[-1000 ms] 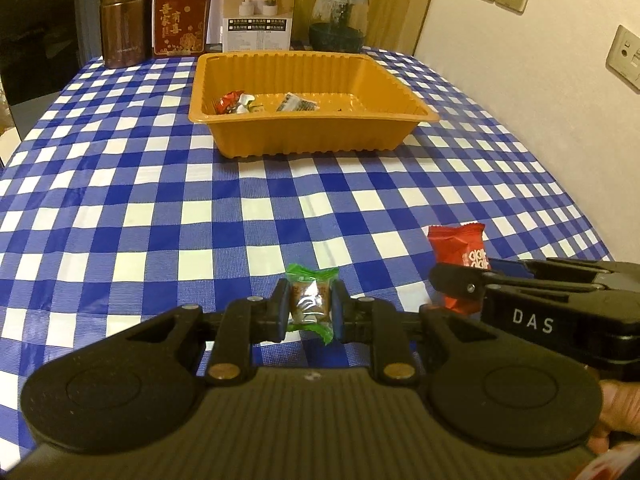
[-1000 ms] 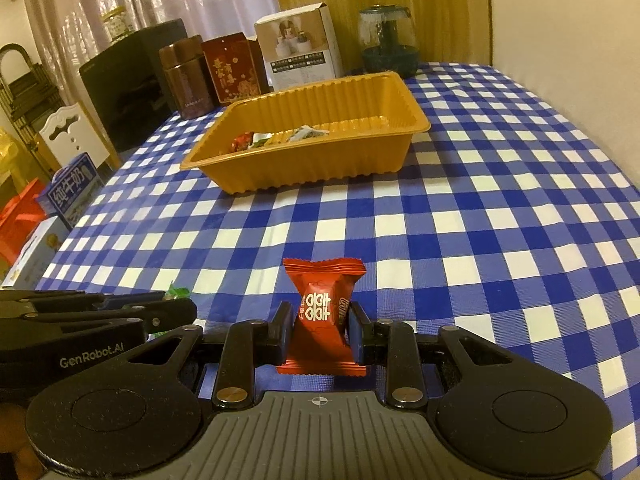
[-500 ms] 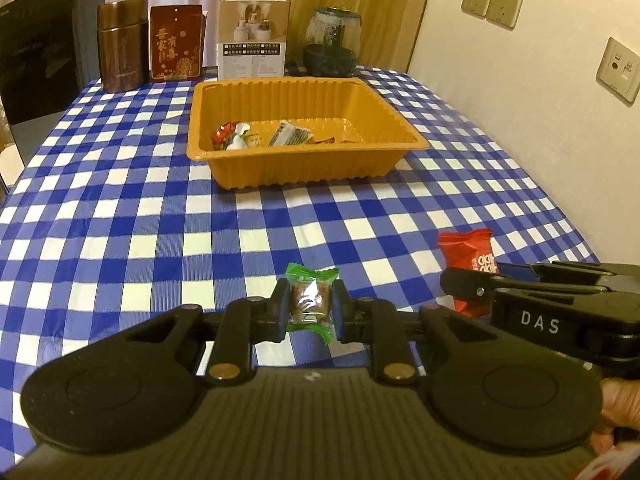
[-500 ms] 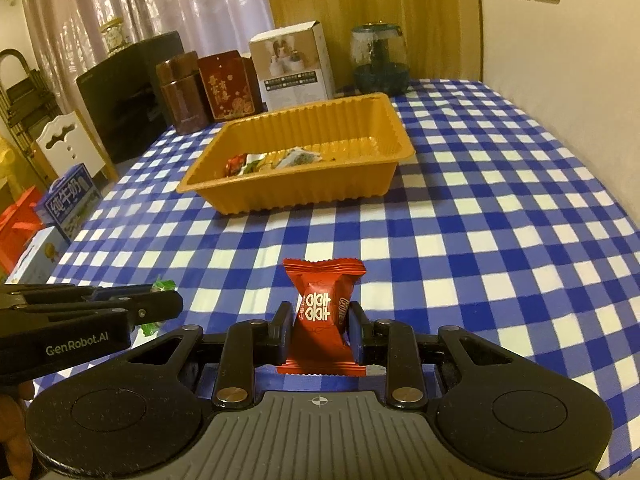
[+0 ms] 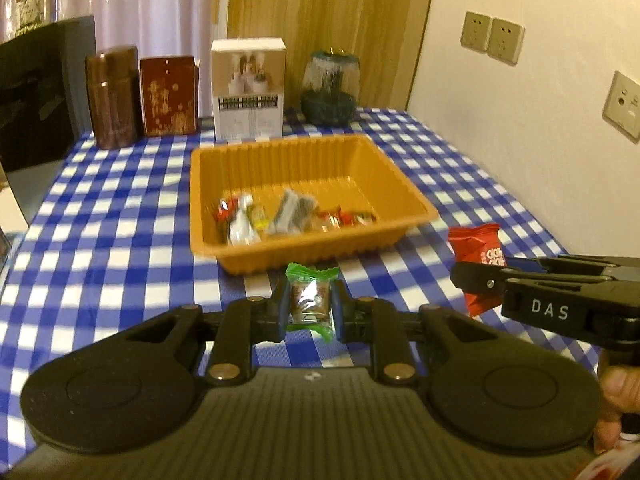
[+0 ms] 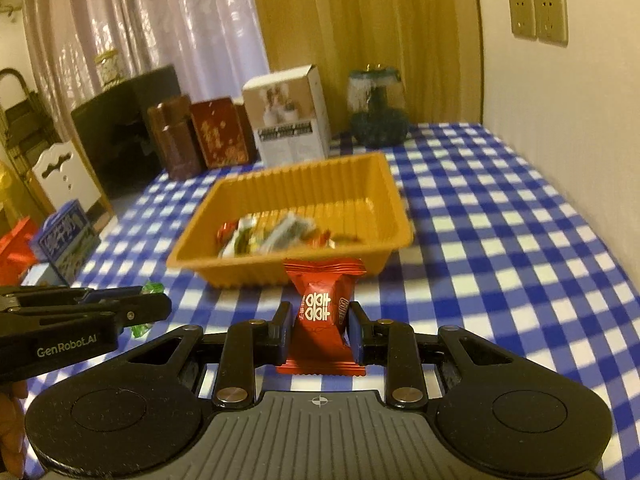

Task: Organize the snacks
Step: 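Carry both held candies over the orange tray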

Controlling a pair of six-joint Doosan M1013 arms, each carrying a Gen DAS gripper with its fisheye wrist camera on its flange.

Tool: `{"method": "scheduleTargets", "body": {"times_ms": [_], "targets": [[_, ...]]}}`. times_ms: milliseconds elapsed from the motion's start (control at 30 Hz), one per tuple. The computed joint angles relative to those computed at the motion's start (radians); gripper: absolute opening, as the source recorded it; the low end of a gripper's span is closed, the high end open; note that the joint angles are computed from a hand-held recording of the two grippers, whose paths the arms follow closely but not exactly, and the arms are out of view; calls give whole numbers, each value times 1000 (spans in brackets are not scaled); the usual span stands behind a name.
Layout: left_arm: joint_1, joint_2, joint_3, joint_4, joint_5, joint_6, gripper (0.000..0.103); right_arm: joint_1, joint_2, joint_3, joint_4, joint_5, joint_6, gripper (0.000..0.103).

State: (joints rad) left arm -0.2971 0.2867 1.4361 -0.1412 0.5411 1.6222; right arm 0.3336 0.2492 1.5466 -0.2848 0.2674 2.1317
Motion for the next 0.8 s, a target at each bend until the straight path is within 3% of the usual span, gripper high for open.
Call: {"method": "scheduleTargets", "body": {"times_ms": [433, 600, 800], "targets": [[33, 116, -152, -25, -14, 20, 19, -18, 114, -170, 18, 0, -6, 29], [49, 162, -201, -75, 3, 43, 19, -31, 164, -238, 158, 11, -106, 29], [59, 206, -248, -89, 23, 53, 19, -40, 226, -327, 199, 60, -144, 29]]}}
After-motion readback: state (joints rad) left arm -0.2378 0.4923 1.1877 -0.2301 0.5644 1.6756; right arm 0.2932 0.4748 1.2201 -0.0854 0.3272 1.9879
